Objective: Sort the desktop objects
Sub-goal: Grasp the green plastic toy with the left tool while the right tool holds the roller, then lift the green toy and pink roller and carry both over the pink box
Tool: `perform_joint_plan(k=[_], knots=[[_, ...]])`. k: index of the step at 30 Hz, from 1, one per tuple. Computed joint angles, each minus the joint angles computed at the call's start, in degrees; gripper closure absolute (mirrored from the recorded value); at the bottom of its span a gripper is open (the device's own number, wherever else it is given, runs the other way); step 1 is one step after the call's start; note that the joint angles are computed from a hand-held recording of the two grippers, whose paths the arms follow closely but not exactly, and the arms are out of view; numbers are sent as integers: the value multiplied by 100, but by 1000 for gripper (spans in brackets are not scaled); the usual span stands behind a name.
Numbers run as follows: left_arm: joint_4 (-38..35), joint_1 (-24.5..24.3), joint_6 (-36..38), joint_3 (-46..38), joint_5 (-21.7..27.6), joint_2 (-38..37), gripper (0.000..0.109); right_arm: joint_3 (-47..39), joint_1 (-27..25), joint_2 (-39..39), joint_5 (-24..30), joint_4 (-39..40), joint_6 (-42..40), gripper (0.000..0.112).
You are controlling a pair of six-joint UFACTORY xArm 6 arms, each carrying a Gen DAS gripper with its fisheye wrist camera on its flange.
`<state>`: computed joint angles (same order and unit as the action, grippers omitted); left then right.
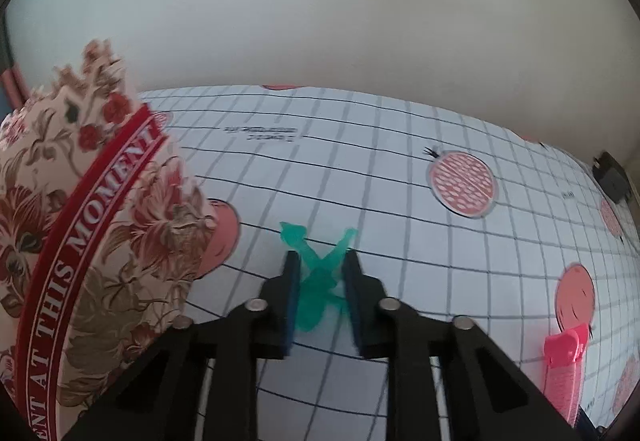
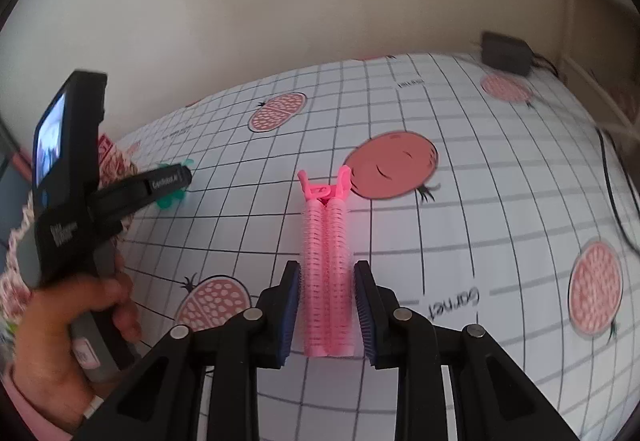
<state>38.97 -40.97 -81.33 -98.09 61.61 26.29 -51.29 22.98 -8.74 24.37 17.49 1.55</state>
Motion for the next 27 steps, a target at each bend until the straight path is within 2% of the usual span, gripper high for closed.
perform_joint_plan(k=[5,8,12,15,18,23,27], knots=[[-315,-18,352,-6,-158,-38,89,213,78,-338,35,394,354,83],[-456,-80,576,20,-188,-71,89,478,93,-756,-60,338,870,83],[-569,-250,789,82,-29,-144,88,943,130,-1410,-326,567,1495,83],[-713,-394,646,253,82,-343,88,1021,145,-1624,-326,381,1728,83],[-771,-457,370,580,-6,-585,89,842,93,-1619,-96,334,1686,83],[-771,-543,-65,1108,-23,-1009,89,739,-74,-1797,-107,891,1263,83],[-993,-577,-206,1288,-1,-1191,89,615,-171,-1784,-39,841,1154,83]])
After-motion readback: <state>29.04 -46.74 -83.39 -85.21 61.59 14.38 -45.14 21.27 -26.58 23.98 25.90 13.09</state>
